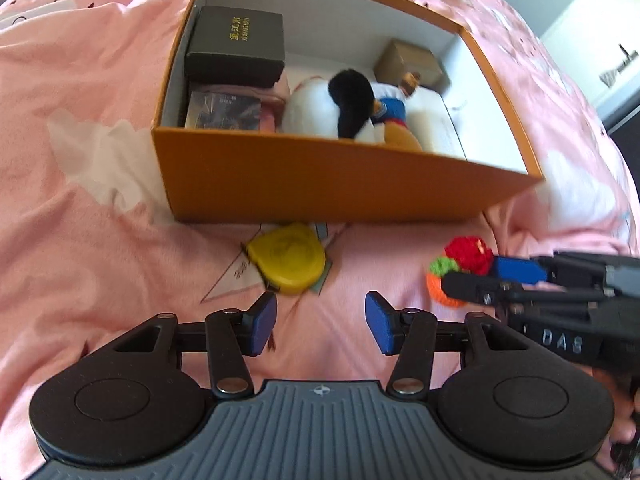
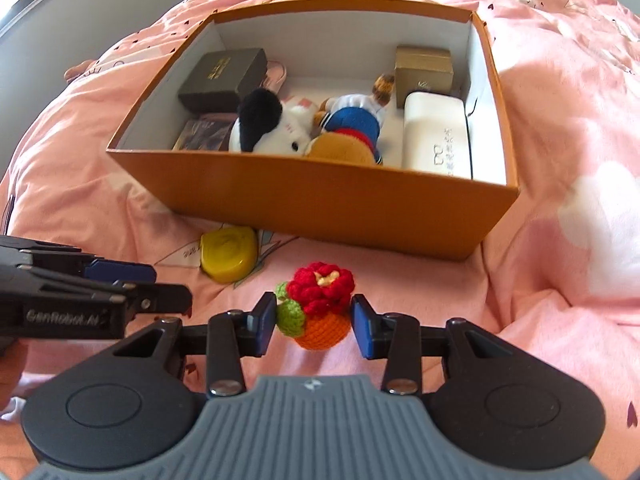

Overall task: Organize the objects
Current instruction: 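Grasp the red-and-green crocheted flower toy with the right tool, then grasp the yellow tape measure with the left tool while the right tool holds the flower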

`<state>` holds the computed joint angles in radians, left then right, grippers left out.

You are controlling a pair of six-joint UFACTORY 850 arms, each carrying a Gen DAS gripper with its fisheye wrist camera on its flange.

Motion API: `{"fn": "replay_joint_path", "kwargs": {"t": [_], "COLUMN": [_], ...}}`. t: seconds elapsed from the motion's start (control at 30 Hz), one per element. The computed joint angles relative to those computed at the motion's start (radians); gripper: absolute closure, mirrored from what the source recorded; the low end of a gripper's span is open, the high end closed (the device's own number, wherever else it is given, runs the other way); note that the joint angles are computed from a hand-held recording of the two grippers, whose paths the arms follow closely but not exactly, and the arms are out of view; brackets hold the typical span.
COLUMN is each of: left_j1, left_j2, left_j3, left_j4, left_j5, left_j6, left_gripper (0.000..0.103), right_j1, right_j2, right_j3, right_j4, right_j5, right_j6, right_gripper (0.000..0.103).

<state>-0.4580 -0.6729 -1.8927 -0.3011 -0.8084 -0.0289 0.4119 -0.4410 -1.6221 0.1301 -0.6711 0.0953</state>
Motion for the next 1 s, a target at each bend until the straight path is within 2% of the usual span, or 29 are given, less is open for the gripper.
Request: {"fn": "replay_joint_path", "kwargs": {"t": [0.13, 0.23, 0.4, 0.47, 0.57, 0.77, 1.0], "left_j1": [-0.015, -0.022, -0.039, -0.049, -0.057, -0.052, -0.040], "left_j2": [-0.071, -0.119, -0.148, -0.162, -0.183, -0.182, -0.174], "left_j3": [-0.084, -0.136, -0.153, -0.167, -0.188, -0.174, -0.151], "left_j4": [0.076, 0.129, 0.209, 0.255, 0.299, 0.292, 0.257], "left_j5": [0.000, -0.024, -0.017, -0.027, -0.057, -0.050, -0.043], "left_j6": [-0.149, -0.250, -0.391, -0.435, -0.480, -0.504, -0.533], "left_gripper": [0.042, 0.042, 0.031, 0.030, 0.029, 0.029, 0.028], "right_j1": [-0.001, -0.010, -0.022, -0.027, -0.029, -0.037, -0.051], "right_j2": [-0.021, -0.037, -0.048, -0.055, -0.060, -0.069, -0.067], "right_j3": [-0.017, -0.022, -0.004, -0.003, 0.000, -0.003, 0.010], "right_j4": [-0.070, -0.064, -0.028, -0.017, -0.013, -0.022, 0.046], "right_j5": [0.015, 0.023, 0.051, 0.058, 0.075, 0.076, 0.096], "right_j6": [0.054, 0.059, 0.055, 0.059, 0.055, 0.061, 0.010], "right_gripper": [0.060, 0.060, 0.060, 0.059, 0.059, 0.058, 0.058]}}
